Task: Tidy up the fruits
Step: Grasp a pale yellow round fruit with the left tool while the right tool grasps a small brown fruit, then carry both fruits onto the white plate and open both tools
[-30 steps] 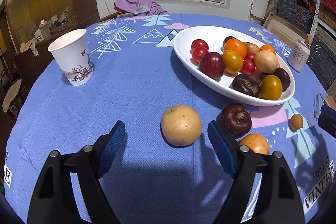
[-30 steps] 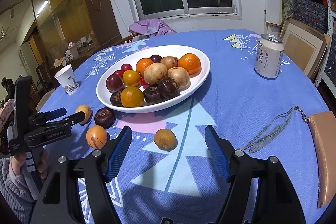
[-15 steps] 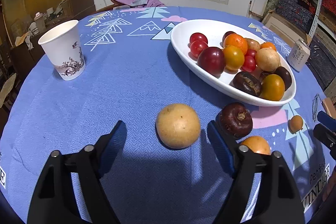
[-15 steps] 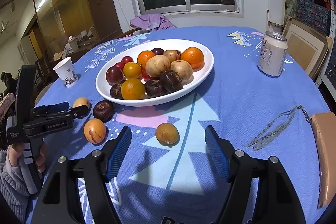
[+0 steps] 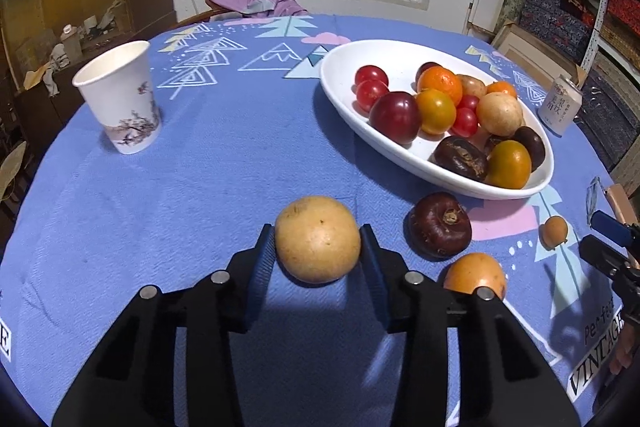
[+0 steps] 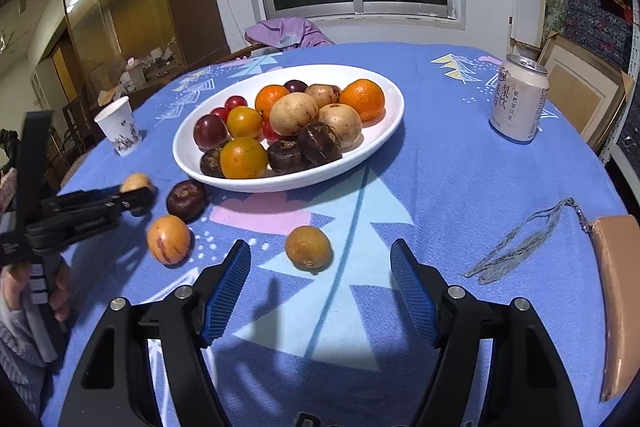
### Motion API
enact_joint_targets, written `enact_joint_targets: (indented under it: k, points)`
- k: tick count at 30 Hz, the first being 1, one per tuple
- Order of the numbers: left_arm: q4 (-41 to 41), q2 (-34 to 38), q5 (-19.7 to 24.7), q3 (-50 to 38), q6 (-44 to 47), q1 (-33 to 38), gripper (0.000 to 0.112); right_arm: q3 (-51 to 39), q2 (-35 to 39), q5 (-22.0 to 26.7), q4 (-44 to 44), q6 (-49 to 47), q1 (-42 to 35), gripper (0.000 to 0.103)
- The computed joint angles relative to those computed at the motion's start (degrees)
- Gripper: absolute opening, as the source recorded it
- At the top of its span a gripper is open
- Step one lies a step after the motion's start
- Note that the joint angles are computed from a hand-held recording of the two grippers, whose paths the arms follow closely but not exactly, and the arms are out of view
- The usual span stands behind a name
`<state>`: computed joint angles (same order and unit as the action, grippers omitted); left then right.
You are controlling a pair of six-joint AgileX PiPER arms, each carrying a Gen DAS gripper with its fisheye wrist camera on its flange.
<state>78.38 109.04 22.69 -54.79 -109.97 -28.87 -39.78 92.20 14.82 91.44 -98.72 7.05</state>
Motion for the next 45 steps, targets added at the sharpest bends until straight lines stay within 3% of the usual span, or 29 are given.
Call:
enact_joint_targets:
  k: [2,8,12,15,18,26,29,34,40,45]
  points:
    - [1.36,-1.94,0.84,1.90,-2.29,-0.41,0.042,-0.27,0.35,-2.58,-2.85,1.69,1.41,0.072]
    - [4.68,-5.35,0.62,4.75,-6.20,-0.96,0.042,-0.89,2.15,-7.27,-10.14,6.28,5.78,0.051]
    - [5.06,-5.66,0.19,5.18,-6.28,-1.23,0.042,-2.18,3.23,-7.52,-7.30,4.29,6.54,0.048]
    - [5.60,-5.69,-0.04,5.45,-6.71,-1.49,0.042,-4.01,4.68,-6.09,-16.82,14.35,6.19,0.034]
    - [5.05,-5.06,-0.05,4.83,-5.83,-1.85,0.042,-5.54,5.96,-4.71,-23.99,21.89,5.75,0.029]
    - [3.28,-4.78,0.38,3.93,-3.27,-2.84,0.042,-2.84,2.02,-0.12,-12.32,10.30,2.18,0.029]
    - [-1.60,-5.35,0.86,1.53,2.61,-2.58,0.042,-2.08,-2.13,3.96,-7.98,7.17,-0.79,0.029]
    - [-13.39,-3.15,3.62,-8.17,18.71,-1.75,0.042,-9.99,-2.19,4.68,-21.17,22.17,-0.27,0.029]
    - [-30.55,5.87,2.49,-24.18,37.48,2.73,0.042,-24.28,8.03,4.63,-32.96,38.19,1.60,0.029]
    - [-38.27,13.22,2.78,-33.77,44.54,5.16,0.043,-34.09,17.39,5.85,-41.91,49.26,2.22,0.029]
